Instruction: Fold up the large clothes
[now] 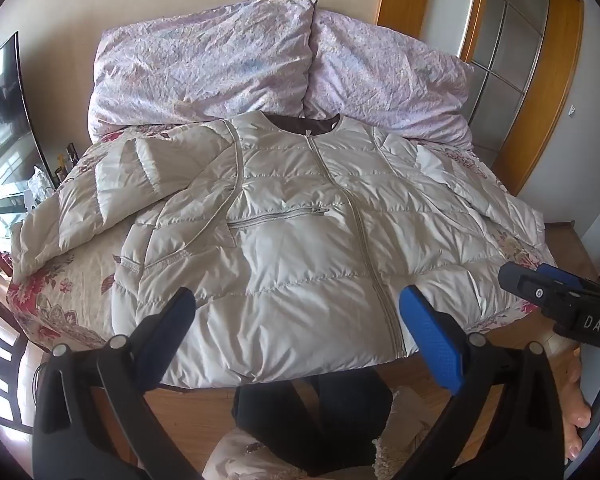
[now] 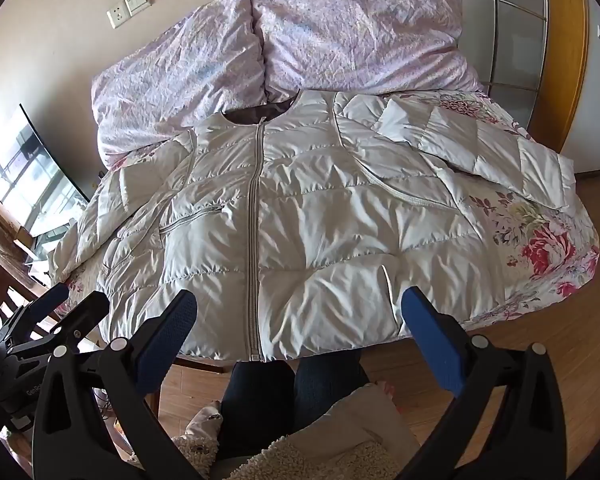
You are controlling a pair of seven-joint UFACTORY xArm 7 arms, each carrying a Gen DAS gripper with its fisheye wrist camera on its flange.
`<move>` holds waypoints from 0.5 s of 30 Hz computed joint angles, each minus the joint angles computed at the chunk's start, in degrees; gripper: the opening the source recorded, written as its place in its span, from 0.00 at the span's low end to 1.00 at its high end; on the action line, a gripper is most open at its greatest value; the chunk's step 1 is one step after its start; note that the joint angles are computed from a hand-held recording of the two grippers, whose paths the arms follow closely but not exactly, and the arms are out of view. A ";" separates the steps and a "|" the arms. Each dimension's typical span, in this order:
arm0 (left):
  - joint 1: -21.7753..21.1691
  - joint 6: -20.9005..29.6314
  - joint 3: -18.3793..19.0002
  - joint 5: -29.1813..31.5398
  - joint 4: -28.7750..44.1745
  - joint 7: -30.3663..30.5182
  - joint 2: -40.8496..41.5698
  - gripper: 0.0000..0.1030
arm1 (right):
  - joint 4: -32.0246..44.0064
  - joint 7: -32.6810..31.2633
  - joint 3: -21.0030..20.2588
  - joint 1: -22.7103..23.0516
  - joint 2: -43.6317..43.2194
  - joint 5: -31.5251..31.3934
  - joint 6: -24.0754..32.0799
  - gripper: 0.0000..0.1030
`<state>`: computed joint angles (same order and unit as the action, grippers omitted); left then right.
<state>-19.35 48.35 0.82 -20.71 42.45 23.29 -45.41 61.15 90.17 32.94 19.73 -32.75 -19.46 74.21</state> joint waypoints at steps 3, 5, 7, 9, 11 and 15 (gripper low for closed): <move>0.01 0.01 -0.03 0.12 0.02 -0.06 0.01 0.98 | -0.04 -0.04 -0.05 0.04 0.07 -0.05 -0.05 0.99; 0.01 0.07 0.00 0.13 0.05 -0.11 0.06 0.98 | -0.04 -0.06 -0.12 0.05 0.21 -0.06 -0.14 0.99; 0.03 0.15 0.05 0.13 0.14 -0.19 0.19 0.98 | 0.04 -0.07 -0.15 0.06 0.44 -0.12 -0.22 0.99; 0.01 0.01 -0.04 0.16 0.04 -0.10 0.03 0.98 | 0.23 -0.06 -0.13 0.04 0.80 -0.26 -0.24 0.99; 0.00 0.09 -0.05 0.19 0.05 -0.16 -0.02 0.98 | -0.64 0.17 -0.37 0.40 -0.38 -0.07 -0.49 0.99; -0.03 0.19 -0.01 0.23 0.11 -0.23 0.03 0.98 | -0.87 0.09 -0.40 0.31 -0.57 0.19 -0.69 0.99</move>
<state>-19.38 48.54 0.82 -20.48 42.56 23.06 -45.37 60.29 90.26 32.54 20.04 -33.32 -19.27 73.52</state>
